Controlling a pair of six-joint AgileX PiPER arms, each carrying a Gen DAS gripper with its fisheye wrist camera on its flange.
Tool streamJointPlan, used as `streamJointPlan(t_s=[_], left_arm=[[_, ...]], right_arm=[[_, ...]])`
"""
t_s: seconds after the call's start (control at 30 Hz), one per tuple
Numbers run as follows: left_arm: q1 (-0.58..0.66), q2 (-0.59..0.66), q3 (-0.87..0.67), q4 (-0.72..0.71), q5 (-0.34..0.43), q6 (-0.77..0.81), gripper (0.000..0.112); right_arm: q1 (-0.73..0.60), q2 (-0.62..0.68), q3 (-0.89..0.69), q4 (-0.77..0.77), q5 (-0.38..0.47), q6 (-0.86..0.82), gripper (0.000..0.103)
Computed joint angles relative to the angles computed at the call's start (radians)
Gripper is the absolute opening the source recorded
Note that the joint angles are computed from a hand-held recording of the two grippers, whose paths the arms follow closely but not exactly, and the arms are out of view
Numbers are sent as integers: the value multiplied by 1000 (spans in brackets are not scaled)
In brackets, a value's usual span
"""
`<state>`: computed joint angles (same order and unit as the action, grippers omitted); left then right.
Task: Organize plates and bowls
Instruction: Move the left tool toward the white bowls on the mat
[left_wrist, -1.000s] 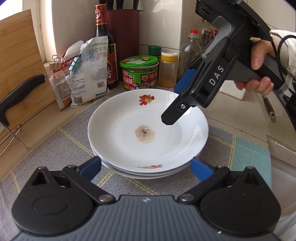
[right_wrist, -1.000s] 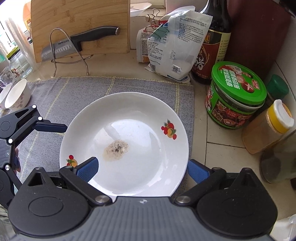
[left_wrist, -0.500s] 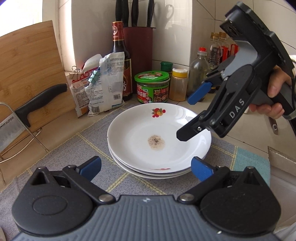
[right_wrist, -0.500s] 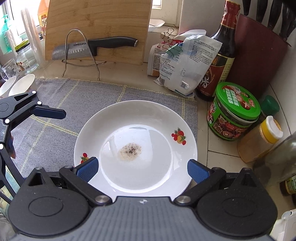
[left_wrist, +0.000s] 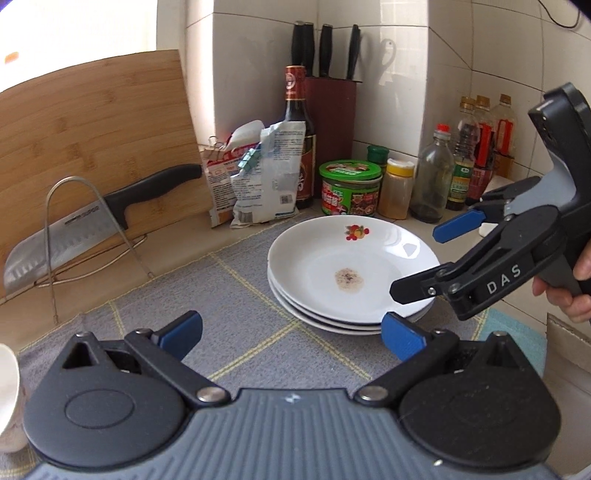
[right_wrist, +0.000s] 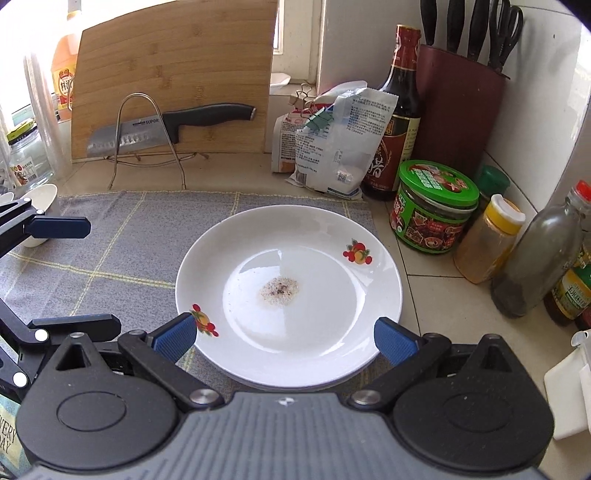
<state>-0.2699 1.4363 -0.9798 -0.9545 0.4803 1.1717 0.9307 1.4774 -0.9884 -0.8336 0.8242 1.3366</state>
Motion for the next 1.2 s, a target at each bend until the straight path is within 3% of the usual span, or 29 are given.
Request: streamJointPlan(t_s=[0.2, 0.37, 0.47, 0.6, 0.8, 0.93, 1.07, 1.2], left_arm=[[-16, -101, 72, 302, -68, -384, 102], [-16, -215, 128, 571, -56, -705, 102], [6, -283, 151, 654, -19, -806, 102], [73, -359, 167, 683, 41, -829, 102], [357, -432, 190, 419, 184, -505, 102], [653, -468, 219, 225, 342, -200, 102], [918, -449, 236, 133, 462, 11, 102], [1101, -376, 237, 82, 514, 187, 102]], right_arm=[[-14, 29, -20, 9, -84, -85, 103], [-21, 42, -45, 54, -189, -216, 103], [-25, 58, -62, 97, -261, -286, 103], [-15, 99, -122, 190, -306, -405, 103], [22, 232, -305, 355, -269, -631, 103], [61, 353, -472, 439, -220, -740, 103], [88, 474, -657, 552, -187, -841, 103], [102, 597, -846, 649, -154, -910, 103]])
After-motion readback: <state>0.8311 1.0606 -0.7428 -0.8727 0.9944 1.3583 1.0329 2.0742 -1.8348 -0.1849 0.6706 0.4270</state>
